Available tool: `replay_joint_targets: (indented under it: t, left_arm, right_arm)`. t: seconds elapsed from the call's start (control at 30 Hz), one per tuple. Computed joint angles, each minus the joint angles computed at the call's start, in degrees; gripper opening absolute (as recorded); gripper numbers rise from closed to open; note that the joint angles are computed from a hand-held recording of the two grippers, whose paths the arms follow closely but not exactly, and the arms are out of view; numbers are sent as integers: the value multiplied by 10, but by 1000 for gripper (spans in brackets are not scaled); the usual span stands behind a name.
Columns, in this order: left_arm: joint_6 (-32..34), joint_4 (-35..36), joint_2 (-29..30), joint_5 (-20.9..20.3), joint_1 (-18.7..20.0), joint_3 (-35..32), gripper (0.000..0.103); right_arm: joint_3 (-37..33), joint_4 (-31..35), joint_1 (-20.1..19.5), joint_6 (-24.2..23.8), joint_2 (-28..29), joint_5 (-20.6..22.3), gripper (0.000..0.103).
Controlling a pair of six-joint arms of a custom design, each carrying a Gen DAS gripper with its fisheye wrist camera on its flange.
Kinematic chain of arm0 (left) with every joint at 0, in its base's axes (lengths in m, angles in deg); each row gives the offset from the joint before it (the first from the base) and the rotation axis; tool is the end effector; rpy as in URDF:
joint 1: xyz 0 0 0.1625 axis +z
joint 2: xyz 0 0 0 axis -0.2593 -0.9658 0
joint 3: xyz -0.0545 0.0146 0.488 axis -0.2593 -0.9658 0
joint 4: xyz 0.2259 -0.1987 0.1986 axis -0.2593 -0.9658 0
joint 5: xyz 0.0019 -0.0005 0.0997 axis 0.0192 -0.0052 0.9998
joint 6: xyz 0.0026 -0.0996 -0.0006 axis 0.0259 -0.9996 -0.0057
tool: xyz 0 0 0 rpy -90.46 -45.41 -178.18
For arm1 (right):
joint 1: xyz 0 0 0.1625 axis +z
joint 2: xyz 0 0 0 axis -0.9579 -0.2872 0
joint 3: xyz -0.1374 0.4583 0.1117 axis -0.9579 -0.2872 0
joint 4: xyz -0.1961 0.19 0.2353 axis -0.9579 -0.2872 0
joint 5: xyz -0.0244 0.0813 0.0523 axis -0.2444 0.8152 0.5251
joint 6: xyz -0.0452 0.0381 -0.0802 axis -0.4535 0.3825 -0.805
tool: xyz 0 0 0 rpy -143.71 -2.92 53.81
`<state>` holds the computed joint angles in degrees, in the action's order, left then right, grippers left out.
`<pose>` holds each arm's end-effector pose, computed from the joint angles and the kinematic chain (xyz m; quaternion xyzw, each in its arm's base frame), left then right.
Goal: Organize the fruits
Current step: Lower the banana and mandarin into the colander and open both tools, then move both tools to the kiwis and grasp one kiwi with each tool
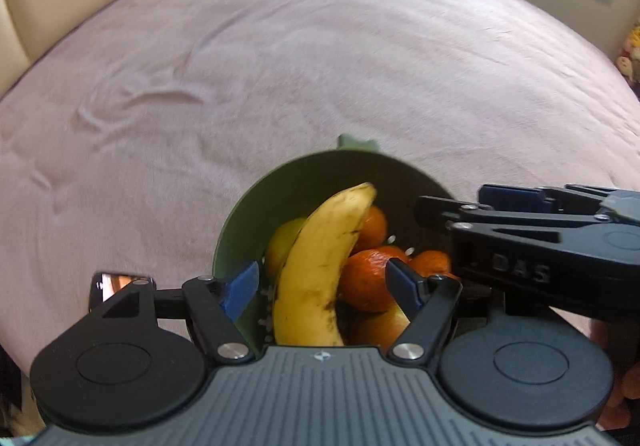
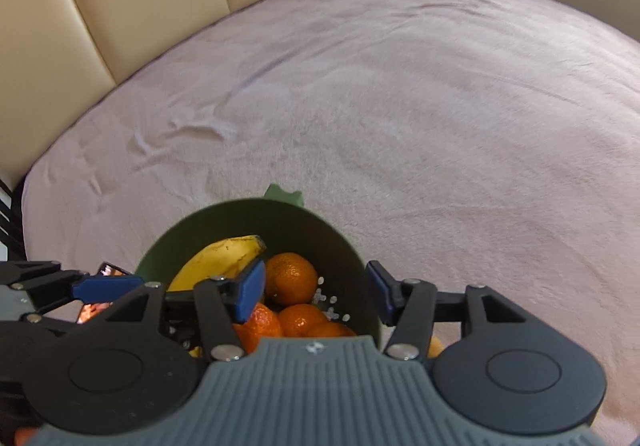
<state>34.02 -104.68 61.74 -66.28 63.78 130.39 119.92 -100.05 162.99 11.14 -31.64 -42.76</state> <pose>-0.3675 -0.7190 0.0235 0.2397 0.9074 -0.1768 0.2964 0.0890 -0.7267 0.2798 0.0921 -0.9075 0.3192 0.2569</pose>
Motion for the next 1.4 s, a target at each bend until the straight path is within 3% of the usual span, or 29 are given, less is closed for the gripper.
replay_joint_targets:
  t: [0.47, 0.73, 1.0, 1.07, 1.2, 1.27, 1.4]
  left_arm:
    - [125, -190, -15, -58, -33, 95, 85]
    - [185, -211, -9, -102, -48, 125, 85]
    - [202, -174, 1, -104, -49, 131, 79]
    - [206, -174, 4, -103, -48, 136, 78]
    - [204, -197, 6, -109, -45, 154, 68]
    - [207, -225, 9, -116, -43, 164, 64]
    - [228, -261, 16, -105, -44, 179, 56]
  right_arm:
    - [197, -240, -6, -2, -91, -48, 64]
    - [289, -346, -22, -7, -96, -124, 64]
    - [311, -363, -44, 20, -95, -118, 63]
    - [308, -357, -47, 25, -94, -119, 54]
    - [300, -352, -54, 5, -87, -116, 48]
    - [298, -343, -60, -2, -86, -101, 41]
    - [284, -315, -72, -3, -81, -66, 38]
